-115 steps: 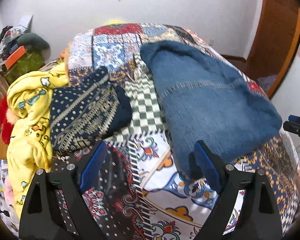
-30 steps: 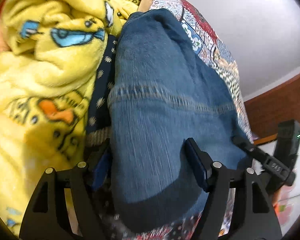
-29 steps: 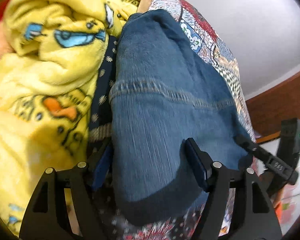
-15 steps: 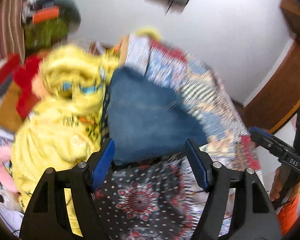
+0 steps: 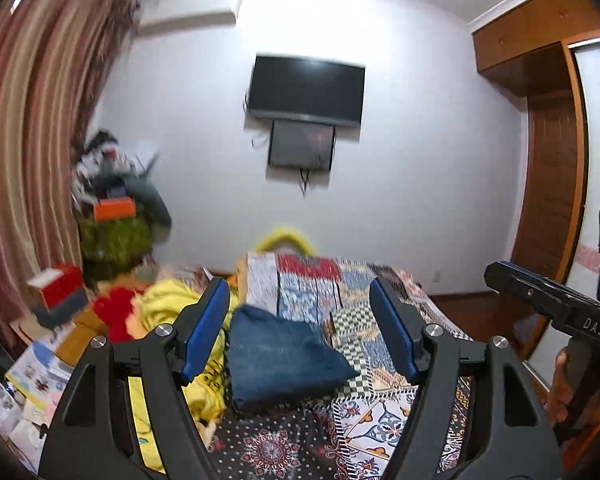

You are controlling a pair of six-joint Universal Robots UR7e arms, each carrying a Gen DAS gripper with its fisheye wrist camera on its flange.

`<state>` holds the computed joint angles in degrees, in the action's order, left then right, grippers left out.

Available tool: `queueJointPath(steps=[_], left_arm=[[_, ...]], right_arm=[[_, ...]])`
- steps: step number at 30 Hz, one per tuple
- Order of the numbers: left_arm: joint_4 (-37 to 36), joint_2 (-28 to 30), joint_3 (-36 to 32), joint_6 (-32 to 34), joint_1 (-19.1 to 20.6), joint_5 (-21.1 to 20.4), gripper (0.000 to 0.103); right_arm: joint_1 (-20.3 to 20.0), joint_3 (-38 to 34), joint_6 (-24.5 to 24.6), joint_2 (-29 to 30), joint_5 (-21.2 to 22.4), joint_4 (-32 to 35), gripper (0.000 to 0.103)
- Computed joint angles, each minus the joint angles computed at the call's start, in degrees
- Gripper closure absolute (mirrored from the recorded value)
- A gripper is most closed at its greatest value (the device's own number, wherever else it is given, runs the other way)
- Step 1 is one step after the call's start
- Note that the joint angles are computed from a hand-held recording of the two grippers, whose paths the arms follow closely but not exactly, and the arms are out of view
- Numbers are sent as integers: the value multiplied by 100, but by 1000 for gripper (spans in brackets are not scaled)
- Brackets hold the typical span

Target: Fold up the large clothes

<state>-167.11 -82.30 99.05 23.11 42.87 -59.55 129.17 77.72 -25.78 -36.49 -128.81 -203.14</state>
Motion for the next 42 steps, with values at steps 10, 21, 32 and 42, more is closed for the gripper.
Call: queueJointPath(steps=[10, 21, 32, 42], left_arm=[[-947, -229, 761, 348, -294, 663, 6], [-1181, -243, 925, 373, -273, 678, 1], [-1137, -195, 924, 380, -187, 600, 1], [-1130, -141, 897, 429, -139, 602, 1]], right_arm=[[239, -270, -970, 559, -648, -1375, 14], [276, -455, -1110, 683, -901, -1486, 0], [266, -345, -1093, 657, -1080, -1478, 0], [274, -214, -846, 549, -1160, -1427, 0]])
